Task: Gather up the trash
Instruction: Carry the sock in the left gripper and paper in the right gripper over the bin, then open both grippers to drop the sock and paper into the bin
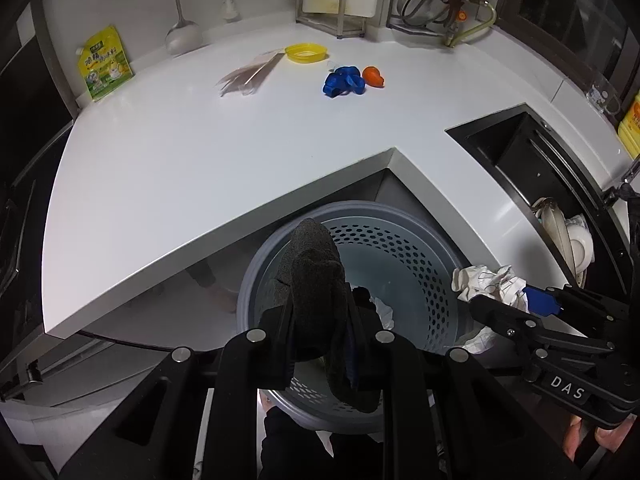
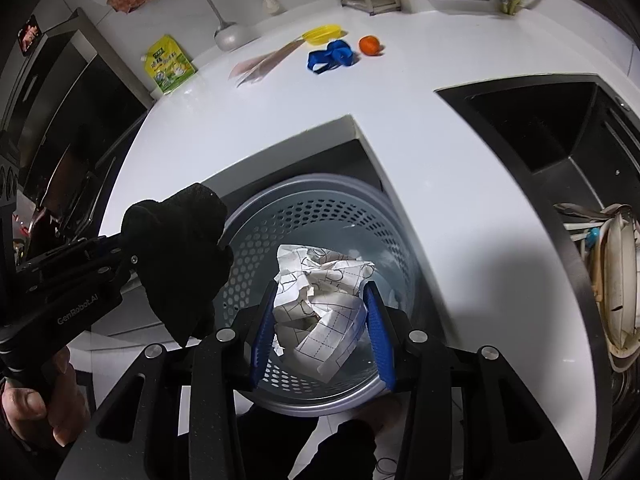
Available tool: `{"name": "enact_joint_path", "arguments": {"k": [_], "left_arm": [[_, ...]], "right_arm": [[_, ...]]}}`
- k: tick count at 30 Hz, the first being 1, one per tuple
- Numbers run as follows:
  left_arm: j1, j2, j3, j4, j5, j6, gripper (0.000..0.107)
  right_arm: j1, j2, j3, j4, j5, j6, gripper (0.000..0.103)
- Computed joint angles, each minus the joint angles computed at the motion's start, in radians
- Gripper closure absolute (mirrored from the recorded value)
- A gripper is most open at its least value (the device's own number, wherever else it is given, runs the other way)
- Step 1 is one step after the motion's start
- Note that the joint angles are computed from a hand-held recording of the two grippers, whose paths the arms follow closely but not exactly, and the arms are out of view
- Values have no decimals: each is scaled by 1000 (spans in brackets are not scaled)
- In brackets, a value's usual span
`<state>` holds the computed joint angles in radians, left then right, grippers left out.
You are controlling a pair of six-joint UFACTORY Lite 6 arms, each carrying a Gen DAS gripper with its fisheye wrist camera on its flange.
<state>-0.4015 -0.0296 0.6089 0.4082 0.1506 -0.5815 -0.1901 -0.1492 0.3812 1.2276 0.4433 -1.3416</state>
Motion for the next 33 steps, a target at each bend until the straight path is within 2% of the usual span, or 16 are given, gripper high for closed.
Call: {"name": "enact_joint_path", "arguments": {"k": [18,20,24,25,28,33], "left_arm": [[56,-8,-19,-178,2,185,85],[64,-17,-22,-193,4,201,83],[70,-39,-31,-181,1,188,67],[71,-47,-35,-165,1,171,59],[78,-65,-43,-178,-2,181,47],[85,-65,-42,-190,0,191,46]], "right_arm": [[56,45,15,32,-28,-14,61],[50,30,6,29,-28,-11,58],[47,8,0,13,-35,13,46],[41,7,1,11,-29,16,46],[34,5,2,0,-25,30,45],[26,-13,-7,-9,-18,43,45]]}}
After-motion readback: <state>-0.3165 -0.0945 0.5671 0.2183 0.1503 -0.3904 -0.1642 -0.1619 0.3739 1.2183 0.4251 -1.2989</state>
